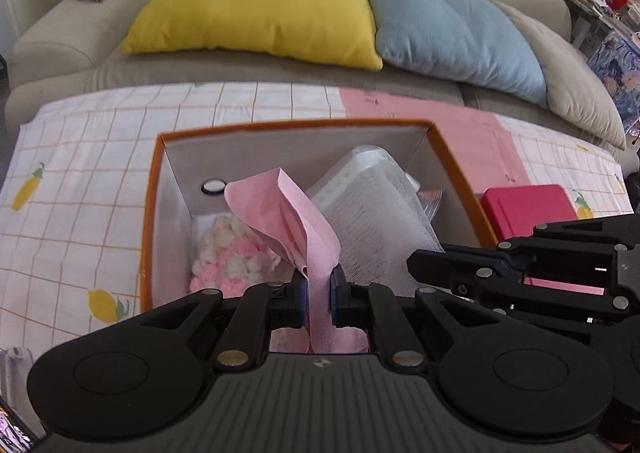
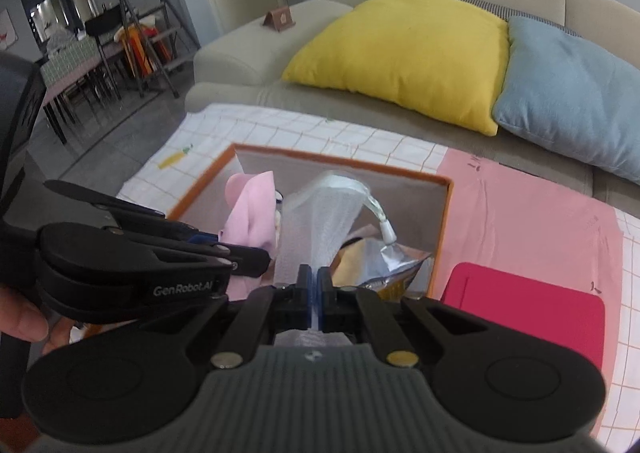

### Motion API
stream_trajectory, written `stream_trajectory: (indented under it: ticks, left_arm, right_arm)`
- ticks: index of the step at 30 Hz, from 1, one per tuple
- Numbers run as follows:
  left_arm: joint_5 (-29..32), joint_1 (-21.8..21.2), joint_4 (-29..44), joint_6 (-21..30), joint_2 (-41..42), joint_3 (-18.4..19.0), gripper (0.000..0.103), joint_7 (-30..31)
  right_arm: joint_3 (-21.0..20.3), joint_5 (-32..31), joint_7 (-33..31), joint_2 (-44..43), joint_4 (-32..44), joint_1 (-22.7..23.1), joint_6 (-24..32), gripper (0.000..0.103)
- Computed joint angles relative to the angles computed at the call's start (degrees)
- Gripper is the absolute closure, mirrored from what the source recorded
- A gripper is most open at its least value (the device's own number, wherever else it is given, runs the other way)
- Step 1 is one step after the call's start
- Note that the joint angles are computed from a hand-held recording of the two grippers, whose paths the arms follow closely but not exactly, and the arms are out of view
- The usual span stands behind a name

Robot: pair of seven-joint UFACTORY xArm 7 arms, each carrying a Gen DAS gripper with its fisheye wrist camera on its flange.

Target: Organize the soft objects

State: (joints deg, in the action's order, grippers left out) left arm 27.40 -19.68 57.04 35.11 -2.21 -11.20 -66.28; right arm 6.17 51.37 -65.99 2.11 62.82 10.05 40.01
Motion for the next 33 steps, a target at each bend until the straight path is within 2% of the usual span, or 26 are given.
stream_trajectory:
  ticks: [7, 9, 13, 14, 16, 17, 18, 21, 28, 32, 33]
  left_arm:
    - [-2.5, 0.3, -1.3, -1.8, 0.1, 0.6, 0.084, 0.2]
    - [-2.3, 0.4, -1.7, -2.3, -0.4, 0.5, 0.074, -0.9]
    - [-0.7, 0.6, -1.3, -0.8, -1.4, -0.1, 0.062, -3.3]
    - [0.1, 0.6, -1.0, 0.3, -1.7, -0.4, 0.059, -4.0]
    - [2.0, 0.4, -0.1, 2.7, -2.4, -1.1, 0.052, -4.9]
    - [2.8, 0.3, 0.7, 4.3, -2.7, -1.4, 0.045, -5.4]
    - [4.2, 0.3, 1.1, 5.5, -3.2, -1.9, 0.037, -6.6]
    - [10.8, 0.2, 2.0, 8.1, -4.9, -3.7, 0.025, -13.3]
    - [26.9, -1.8, 5.7, 15.4, -6.5, -8.9, 0.022, -27.2]
    - [34.5, -4.6, 8.8, 19.9, -5.9, -11.3, 0.022, -31.3]
    - [36.2, -5.4, 9.6, 20.9, -5.6, -11.7, 0.022, -32.5]
  right_arm:
    - [0.6, -3.4, 0.0, 1.5, -0.3, 0.3, -2.2, 0.101]
    - [0.8, -2.6, -1.0, 1.3, -0.4, 0.1, -2.4, 0.095]
    - [0.7, -2.8, -1.3, 0.3, -0.7, 0.1, -3.0, 0.092]
    - [0.6, -3.0, -1.3, -0.2, -0.9, 0.2, -3.4, 0.091]
    - [0.4, -2.7, -1.8, -1.7, -1.7, 0.4, -4.7, 0.080]
    - [0.2, -2.1, -2.4, -2.6, -2.2, 0.5, -5.6, 0.071]
    - [-0.1, -1.7, -2.7, -3.5, -2.6, 0.6, -6.2, 0.063]
    - [-1.7, 0.7, -3.1, -6.1, -3.3, 0.7, -6.3, 0.045]
    - [-6.1, 6.5, -4.3, -14.0, -7.0, 1.0, -6.3, 0.036]
    - [-9.2, 10.1, -6.4, -19.9, -10.7, 1.7, -8.8, 0.033]
    - [-10.2, 10.9, -6.7, -21.4, -11.5, 1.8, -9.3, 0.029]
